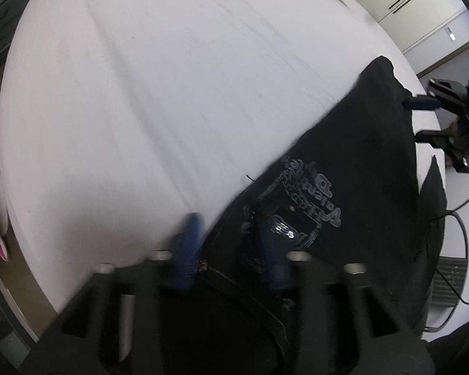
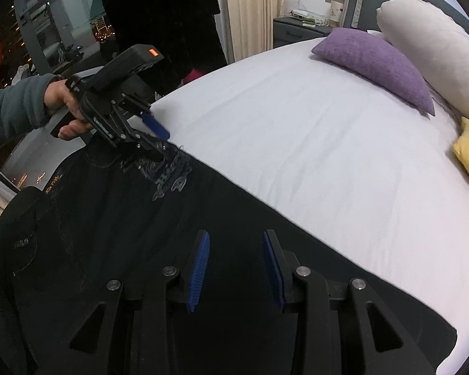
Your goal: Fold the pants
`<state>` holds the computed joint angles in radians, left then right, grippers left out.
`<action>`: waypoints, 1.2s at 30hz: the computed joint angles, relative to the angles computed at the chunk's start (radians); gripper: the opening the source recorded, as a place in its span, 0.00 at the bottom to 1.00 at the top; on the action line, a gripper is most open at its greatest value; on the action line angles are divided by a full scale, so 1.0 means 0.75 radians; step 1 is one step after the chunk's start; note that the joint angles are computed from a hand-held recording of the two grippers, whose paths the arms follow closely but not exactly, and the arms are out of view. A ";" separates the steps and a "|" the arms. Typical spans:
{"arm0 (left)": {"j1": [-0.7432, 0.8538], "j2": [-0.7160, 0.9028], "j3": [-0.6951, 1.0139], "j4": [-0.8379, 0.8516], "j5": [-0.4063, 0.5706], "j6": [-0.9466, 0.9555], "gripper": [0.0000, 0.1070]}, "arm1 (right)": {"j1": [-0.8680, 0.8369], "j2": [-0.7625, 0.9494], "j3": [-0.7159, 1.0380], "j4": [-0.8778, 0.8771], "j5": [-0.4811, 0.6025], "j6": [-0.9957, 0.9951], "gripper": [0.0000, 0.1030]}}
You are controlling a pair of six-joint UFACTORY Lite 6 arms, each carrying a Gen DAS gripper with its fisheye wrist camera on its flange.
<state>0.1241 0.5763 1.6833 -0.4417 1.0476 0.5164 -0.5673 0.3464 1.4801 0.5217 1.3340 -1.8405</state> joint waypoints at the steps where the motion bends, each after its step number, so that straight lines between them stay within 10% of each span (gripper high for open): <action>1: -0.007 -0.014 -0.018 0.008 -0.012 0.001 0.19 | 0.025 0.012 0.011 -0.004 -0.009 0.020 0.37; 20: -0.268 -0.770 -0.735 0.355 -0.604 -0.138 0.06 | 0.525 0.157 0.080 -0.347 -0.309 0.273 0.37; 30: -0.484 -1.149 -1.044 0.666 -0.633 -0.464 0.06 | 0.688 0.356 0.281 -0.550 -0.252 0.412 0.37; 36: -0.516 -1.155 -1.048 0.721 -0.633 -0.526 0.06 | 0.725 0.369 0.308 -0.600 -0.210 0.435 0.09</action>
<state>-0.2628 -0.2896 0.8971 0.0990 0.5726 0.1215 -0.0236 0.6232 1.7110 0.0720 1.1762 -1.5144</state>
